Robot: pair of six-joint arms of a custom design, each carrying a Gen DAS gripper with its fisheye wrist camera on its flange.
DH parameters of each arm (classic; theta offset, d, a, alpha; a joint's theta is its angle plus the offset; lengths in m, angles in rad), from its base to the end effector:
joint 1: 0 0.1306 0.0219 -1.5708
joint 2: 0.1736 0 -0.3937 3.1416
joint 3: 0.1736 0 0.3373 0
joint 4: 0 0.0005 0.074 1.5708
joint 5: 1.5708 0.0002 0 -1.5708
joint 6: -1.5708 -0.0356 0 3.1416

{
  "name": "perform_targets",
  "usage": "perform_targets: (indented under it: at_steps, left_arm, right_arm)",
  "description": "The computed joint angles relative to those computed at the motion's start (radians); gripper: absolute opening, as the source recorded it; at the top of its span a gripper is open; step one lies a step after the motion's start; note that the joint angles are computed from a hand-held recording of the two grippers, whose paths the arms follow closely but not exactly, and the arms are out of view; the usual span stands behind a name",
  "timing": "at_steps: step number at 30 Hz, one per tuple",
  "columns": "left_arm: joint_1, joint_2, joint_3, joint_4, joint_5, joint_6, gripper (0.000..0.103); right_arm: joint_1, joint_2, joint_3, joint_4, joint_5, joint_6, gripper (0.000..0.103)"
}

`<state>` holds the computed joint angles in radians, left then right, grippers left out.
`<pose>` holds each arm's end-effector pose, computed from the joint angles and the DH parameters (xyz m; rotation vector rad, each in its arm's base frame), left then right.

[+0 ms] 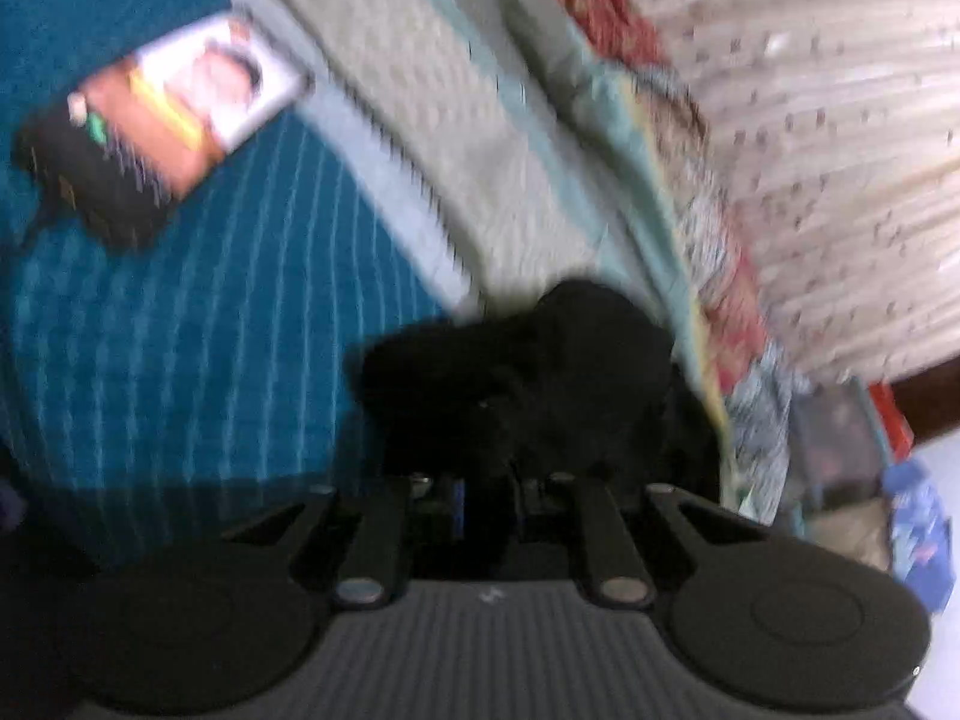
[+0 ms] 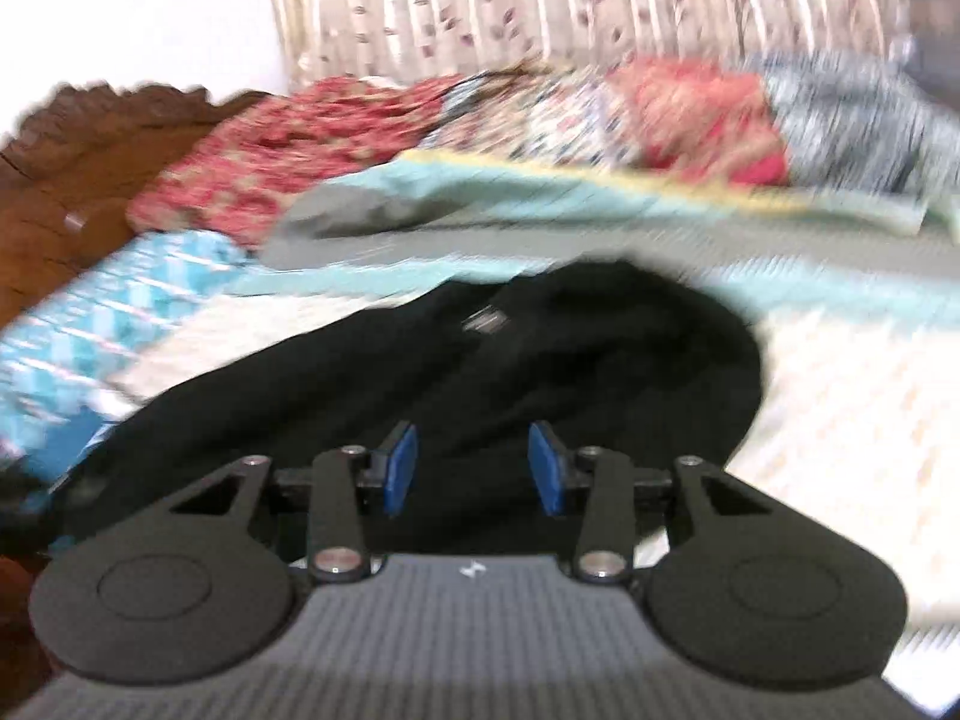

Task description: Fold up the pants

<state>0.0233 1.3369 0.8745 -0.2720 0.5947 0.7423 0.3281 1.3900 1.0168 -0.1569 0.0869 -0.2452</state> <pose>0.3771 -0.0117 0.3036 -0.5822 2.3048 -1.0439 0.4058 0.1344 0.3458 -0.0349 2.1086 0.2536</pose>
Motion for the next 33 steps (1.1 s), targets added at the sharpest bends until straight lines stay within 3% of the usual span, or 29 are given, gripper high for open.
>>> perform_targets:
  at_steps: [3, 5, 7, 9, 11, 12, 13, 14, 15, 17, 21, 25, 29, 33]
  left_arm:
    - [-0.022, 0.017, 0.012, -0.002, -0.007, -0.028, 0.012]
    - [-0.02, 0.018, 0.035, -0.015, -0.02, -0.044, 0.012]
    - [-0.001, 0.003, 0.035, -0.024, -0.023, -0.048, 0.014]
    - [0.022, -0.008, 0.02, -0.024, -0.016, -0.045, 0.015]
    - [0.029, -0.006, 0.018, -0.025, -0.012, -0.03, 0.015]
    - [0.029, -0.006, 0.018, -0.026, -0.011, -0.026, 0.015]
    - [0.03, -0.002, 0.022, -0.027, -0.01, -0.027, 0.015]
    - [0.029, -0.002, 0.026, -0.03, -0.012, -0.026, 0.015]
    - [0.047, 0.002, 0.022, -0.025, 0.002, -0.042, 0.015]
    - [0.054, 0.005, 0.029, -0.022, 0.005, -0.044, 0.015]
    - [0.06, 0.037, 0.062, -0.017, 0.022, -0.024, 0.014]
    - [0.05, 0.038, 0.076, -0.003, 0.03, -0.006, 0.013]
    - [0.026, 0.023, 0.088, -0.014, 0.015, 0.007, 0.013]
    - [-0.021, 0.009, 0.083, -0.044, 0.008, 0.007, 0.014]
  right_arm:
    - [-0.01, 0.117, 0.129, -0.042, 0.029, 0.138, 0.053]
    - [0.002, 0.2, 0.205, -0.062, 0.052, 0.244, 0.069]
    - [0.02, 0.285, 0.285, -0.09, 0.066, 0.335, 0.07]
    - [0.029, 0.361, 0.368, -0.139, 0.071, 0.364, 0.07]
    - [0.03, 0.442, 0.484, -0.234, 0.119, 0.314, 0.066]
    - [0.029, 0.471, 0.531, -0.293, 0.141, 0.275, 0.058]
    - [0.019, 0.502, 0.581, -0.363, 0.148, 0.236, 0.034]
    - [0.007, 0.519, 0.611, -0.415, 0.138, 0.21, 0.029]
    - [-0.003, 0.509, 0.597, -0.416, 0.138, 0.195, 0.028]
    - [-0.022, 0.447, 0.526, -0.345, 0.11, 0.162, 0.026]
    - [-0.132, 0.197, 0.31, -0.185, -0.02, -0.034, 0.025]
    - [-0.295, -0.063, 0.143, -0.085, -0.021, -0.138, 0.025]
    - [-0.567, -0.229, 0.073, -0.07, -0.006, -0.212, 0.024]
    - [-0.918, -0.367, -0.019, -0.109, -0.152, -0.296, 0.024]
